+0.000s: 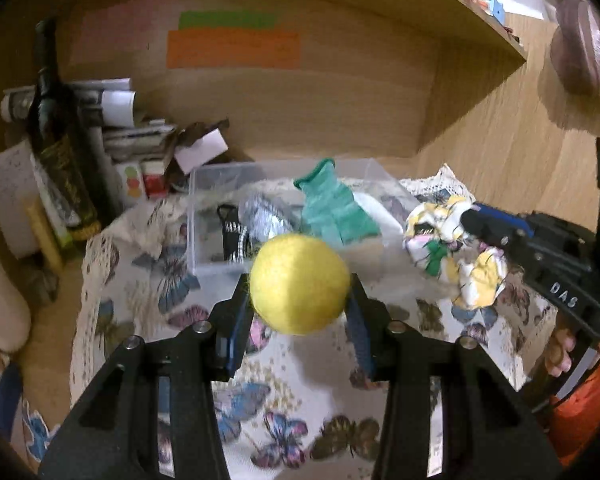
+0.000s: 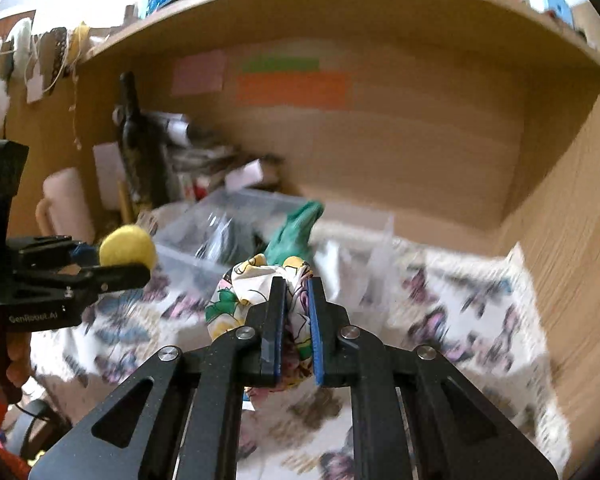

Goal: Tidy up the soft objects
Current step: 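Carry the ball and scrunchie into the clear box and release both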

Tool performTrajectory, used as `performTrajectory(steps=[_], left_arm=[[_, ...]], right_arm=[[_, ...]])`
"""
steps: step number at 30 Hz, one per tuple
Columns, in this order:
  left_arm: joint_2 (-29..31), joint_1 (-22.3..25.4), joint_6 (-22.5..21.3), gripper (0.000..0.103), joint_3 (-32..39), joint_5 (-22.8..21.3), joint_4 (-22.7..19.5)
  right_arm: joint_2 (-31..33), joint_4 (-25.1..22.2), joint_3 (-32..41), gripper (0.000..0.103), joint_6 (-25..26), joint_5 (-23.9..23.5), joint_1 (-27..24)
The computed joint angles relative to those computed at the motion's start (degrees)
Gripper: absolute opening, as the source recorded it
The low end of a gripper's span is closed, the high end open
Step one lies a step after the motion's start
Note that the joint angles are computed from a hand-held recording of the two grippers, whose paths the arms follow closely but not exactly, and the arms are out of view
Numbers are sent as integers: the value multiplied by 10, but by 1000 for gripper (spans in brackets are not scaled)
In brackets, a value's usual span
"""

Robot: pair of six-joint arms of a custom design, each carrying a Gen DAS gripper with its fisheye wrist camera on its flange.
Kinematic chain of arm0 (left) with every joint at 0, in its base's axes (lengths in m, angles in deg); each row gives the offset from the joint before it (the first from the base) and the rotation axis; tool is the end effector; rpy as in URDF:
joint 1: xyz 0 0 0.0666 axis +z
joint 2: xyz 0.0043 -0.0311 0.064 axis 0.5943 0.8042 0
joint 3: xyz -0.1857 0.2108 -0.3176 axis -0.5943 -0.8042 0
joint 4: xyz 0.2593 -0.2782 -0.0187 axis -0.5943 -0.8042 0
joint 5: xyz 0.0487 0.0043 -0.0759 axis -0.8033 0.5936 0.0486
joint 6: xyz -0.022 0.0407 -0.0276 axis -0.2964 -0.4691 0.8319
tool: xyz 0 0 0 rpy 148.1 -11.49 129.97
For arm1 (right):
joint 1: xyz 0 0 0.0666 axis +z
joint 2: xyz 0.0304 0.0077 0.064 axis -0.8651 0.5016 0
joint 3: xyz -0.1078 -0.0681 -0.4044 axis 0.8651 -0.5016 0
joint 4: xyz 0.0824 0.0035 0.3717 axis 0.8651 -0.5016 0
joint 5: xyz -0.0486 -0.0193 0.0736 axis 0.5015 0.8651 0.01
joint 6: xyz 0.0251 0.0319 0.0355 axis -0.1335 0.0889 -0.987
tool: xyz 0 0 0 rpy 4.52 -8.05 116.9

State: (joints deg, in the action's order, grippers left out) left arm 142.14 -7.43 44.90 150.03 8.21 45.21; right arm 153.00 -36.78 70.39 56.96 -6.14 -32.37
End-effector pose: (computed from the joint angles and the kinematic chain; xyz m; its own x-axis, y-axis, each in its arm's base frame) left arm 0.3693 -0.3349 0.5147 -0.5906 -0.0373 -0.8061 0.1180 0.9842 -0.1320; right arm 0.3640 0.1869 0.4931 -0.4298 -0.2177 -0.8763 -0.4175 0.9085 -0.0210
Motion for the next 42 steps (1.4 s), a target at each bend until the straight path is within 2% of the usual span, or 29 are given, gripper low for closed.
performTrajectory(steps=[3,7,12,17,22,25,26,28,32,37,42], left_arm=[[14,14,-17,44,24,10,-6],[31,26,-38,44,50,-5,-10],[47,52,-37,44,61,6,-19],[63,79,-18,44,59,39,-34],[74,92,-21,44,55,69,-30],[80,85,-29,46,62,57,-38],[82,84,-32,49,64,54,-40],[83,83,-35,55,65,56,-40],[83,77,-37,64,66,48,-37],[71,69,-37,64,60,35,-28],[48,54,-45,67,50,2,-6]], right_arm=[[9,11,19,10,14,8,-7],[26,25,44,10,22,16,-18],[64,33,82,10,24,28,-26],[106,13,113,10,23,32,-33],[146,-23,138,10,14,17,-38],[163,-50,148,10,22,9,-38],[166,-60,150,14,28,5,-36],[167,-71,150,14,40,9,-33],[162,-68,144,25,51,23,-30],[145,-52,131,35,39,13,-40],[117,-25,116,45,35,13,-38]])
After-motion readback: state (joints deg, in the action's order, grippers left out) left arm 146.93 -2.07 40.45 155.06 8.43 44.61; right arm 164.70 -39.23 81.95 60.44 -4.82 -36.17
